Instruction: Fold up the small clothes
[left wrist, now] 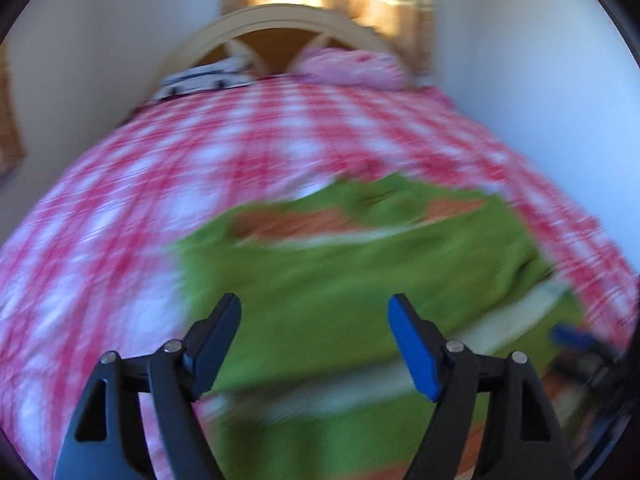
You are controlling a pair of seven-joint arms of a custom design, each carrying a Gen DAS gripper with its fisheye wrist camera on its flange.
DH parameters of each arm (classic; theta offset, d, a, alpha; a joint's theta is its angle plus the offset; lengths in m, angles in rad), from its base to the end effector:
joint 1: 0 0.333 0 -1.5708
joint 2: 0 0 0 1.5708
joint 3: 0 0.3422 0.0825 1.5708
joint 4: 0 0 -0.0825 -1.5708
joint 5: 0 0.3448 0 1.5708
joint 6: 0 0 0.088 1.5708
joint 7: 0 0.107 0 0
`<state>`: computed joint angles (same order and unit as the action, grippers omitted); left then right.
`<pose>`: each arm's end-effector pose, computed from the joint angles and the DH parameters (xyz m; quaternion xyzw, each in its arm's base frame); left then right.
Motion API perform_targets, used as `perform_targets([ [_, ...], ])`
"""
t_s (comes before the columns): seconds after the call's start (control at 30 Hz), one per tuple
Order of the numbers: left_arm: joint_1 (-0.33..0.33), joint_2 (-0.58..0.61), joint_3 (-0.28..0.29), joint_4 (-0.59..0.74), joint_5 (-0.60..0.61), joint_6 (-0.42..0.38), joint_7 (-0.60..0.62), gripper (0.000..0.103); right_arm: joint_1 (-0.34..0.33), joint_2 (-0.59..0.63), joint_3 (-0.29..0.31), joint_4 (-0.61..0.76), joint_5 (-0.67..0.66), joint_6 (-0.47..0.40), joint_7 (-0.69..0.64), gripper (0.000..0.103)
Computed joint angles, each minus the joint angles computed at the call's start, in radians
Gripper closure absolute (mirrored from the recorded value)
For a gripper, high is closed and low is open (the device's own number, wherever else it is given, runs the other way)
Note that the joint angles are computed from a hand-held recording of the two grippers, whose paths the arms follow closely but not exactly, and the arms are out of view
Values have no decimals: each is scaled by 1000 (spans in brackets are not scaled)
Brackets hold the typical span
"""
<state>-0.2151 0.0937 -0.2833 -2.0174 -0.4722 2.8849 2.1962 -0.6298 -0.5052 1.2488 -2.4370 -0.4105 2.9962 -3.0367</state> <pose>0.5302 -0.2516 0.5403 -0.3864 0.8328 -0.3562 0.1742 0.3406 0.3446 0.4702 -0.4505 0.7810 -0.1951 0.3861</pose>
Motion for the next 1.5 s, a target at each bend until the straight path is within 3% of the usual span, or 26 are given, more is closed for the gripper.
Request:
perform_targets([
  [0.1,-4,-2,63,-55,192,34,-164,15,-1,7,2,6,-3,-12,-3,11],
  [0.2,2,28,87,-27,313,-31,-289,15,-2,16,4,11,-7,-23,-2,11],
  [0.27,-20,55,124,1,469,-60,-429,14,1,17,1,12,-11,-30,1,11],
  [0.33,-25,70,141,3,570,-31,-524,1,3,18,0,13,-16,-32,7,11],
  [0.4,-34,81,162,1,659,10,-615,0,5,13,-3,9,-19,-27,17,11],
  [0.53,46,87,87,-3,526,17,-541,0,40,-9,-33,3,-10,-59,38,11],
  [0.63,66,94,61,-3,468,20,-491,0,122,0,-107,14,0,-163,50,11],
  [0.7,87,103,38,11,404,-3,-445,0,172,18,-177,2,5,-171,58,11],
  [0.8,98,95,26,-4,338,9,-401,0,199,28,-241,12,-19,-225,59,12],
  [0.93,148,74,-34,-43,156,90,-279,0,209,110,-304,63,-88,-284,1,27],
  [1.03,80,90,44,-15,273,41,-378,0,218,201,-334,114,-142,-318,-37,28],
  [1.13,56,103,69,7,352,3,-430,0,258,313,-377,162,-158,-339,-97,49],
  [1.2,68,103,57,5,338,5,-419,0,291,389,-387,216,-169,-418,-158,61],
  [1.27,78,102,48,2,324,8,-407,0,311,400,-390,240,-223,-481,-140,94],
  [1.5,95,101,34,5,290,-3,-377,0,387,260,-464,213,-344,-502,-66,97],
])
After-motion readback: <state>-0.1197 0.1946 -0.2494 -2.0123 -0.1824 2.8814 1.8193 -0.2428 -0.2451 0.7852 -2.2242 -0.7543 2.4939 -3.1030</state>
